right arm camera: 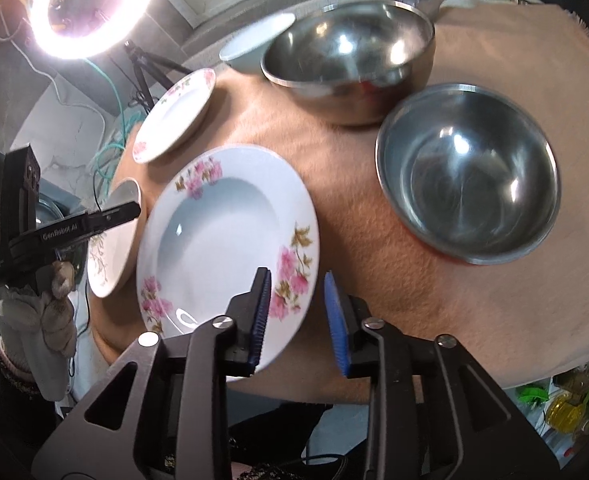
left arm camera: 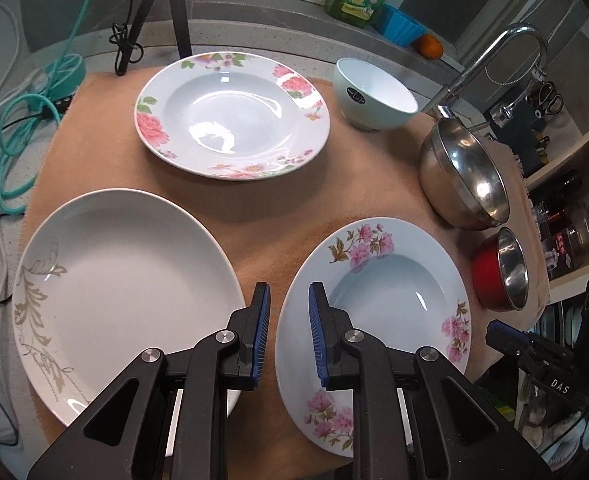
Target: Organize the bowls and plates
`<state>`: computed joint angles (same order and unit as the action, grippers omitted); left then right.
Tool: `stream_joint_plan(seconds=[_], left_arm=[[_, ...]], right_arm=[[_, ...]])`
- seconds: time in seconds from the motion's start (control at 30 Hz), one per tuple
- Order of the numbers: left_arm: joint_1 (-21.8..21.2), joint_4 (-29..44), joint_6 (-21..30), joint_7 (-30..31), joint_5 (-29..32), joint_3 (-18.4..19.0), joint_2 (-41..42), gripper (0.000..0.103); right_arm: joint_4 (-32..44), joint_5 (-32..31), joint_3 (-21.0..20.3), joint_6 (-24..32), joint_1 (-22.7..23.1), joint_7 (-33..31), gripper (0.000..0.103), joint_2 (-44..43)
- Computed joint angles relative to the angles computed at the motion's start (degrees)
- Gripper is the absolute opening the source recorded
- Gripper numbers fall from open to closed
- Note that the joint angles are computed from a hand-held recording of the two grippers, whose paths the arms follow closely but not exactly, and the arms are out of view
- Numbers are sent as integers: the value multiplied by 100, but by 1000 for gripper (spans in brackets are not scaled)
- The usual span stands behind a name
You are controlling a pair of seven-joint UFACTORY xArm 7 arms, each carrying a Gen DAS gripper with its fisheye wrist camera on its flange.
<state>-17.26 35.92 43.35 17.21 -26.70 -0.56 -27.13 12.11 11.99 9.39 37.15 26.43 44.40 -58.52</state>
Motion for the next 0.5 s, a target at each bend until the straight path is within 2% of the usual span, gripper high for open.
stream_joint_plan(seconds=[0.23,0.3,0.4,0.5], left_arm=[[206,302,-22,124,-43,222,158,19],[297,434,-30,145,-27,256,288,26],[472,717,-55,190,102,260,564,28],[575,1009,-17,240,112,258,849,30]], right_arm=[[430,-4,-182,-267,-55,-312,30,451],[641,21,-200,-396,-60,-431,31,720],[979,28,-209,-582,-87,-631,32,1099],[1326,46,-232,-829,-149,-812,45,1571]])
